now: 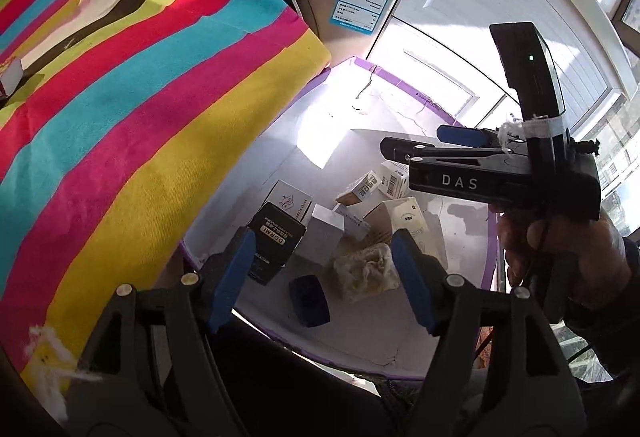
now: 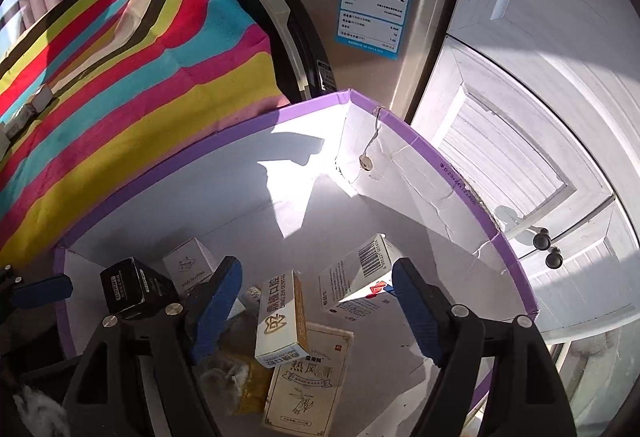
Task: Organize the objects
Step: 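Move both tools back over the striped table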
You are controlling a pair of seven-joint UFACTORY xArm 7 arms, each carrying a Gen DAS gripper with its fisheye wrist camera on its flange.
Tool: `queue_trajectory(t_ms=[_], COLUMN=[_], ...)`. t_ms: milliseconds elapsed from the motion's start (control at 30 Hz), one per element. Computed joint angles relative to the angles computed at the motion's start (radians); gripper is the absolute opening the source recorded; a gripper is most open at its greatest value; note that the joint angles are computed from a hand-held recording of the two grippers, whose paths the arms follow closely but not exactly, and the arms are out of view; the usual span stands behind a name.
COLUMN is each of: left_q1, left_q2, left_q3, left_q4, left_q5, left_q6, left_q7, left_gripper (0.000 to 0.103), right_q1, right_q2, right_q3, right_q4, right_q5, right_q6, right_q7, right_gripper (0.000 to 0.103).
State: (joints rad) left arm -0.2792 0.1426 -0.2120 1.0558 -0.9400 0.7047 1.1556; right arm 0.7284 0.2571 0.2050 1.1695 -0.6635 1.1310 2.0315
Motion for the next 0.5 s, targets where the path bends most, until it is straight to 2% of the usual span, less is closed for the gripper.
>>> queue_trajectory(t_ms=[267,333,433,500], left_q1=[0.034,0.037,0.048,0.063], left_q2=[-0.115,-0.124,-0.127,-0.135], left_q3=[0.05,0.067,0.088,0.103], left_q4=[-0.071,-0.077,-0.076,-0.082], left_q5=[-0.27,-0.268,-0.185,-0.189], left_q6=[-0.098,-0.138,-0.222,-0.268], left_q7=[0.25,0.248,0.146,0.147], left_gripper=[0.083,0.083,0.084,0.086], right_q1=[0.039,0.046,0.058,0.068], right_q2=[0.028,0.04,0.068,0.091], right_q3=[-0.012,-0.016,-0.027,-0.036], right_q4=[0.128,0.168,0.233,0.275], right_q5=[-0.126,-0.159,-0.203,-0.227], right_q6=[0.153,0.182,0.212,0.228], right_q7=[-0.004,-0.033,-0.079,-0.106], right_gripper=[0.084,0.085,0.088,0.092])
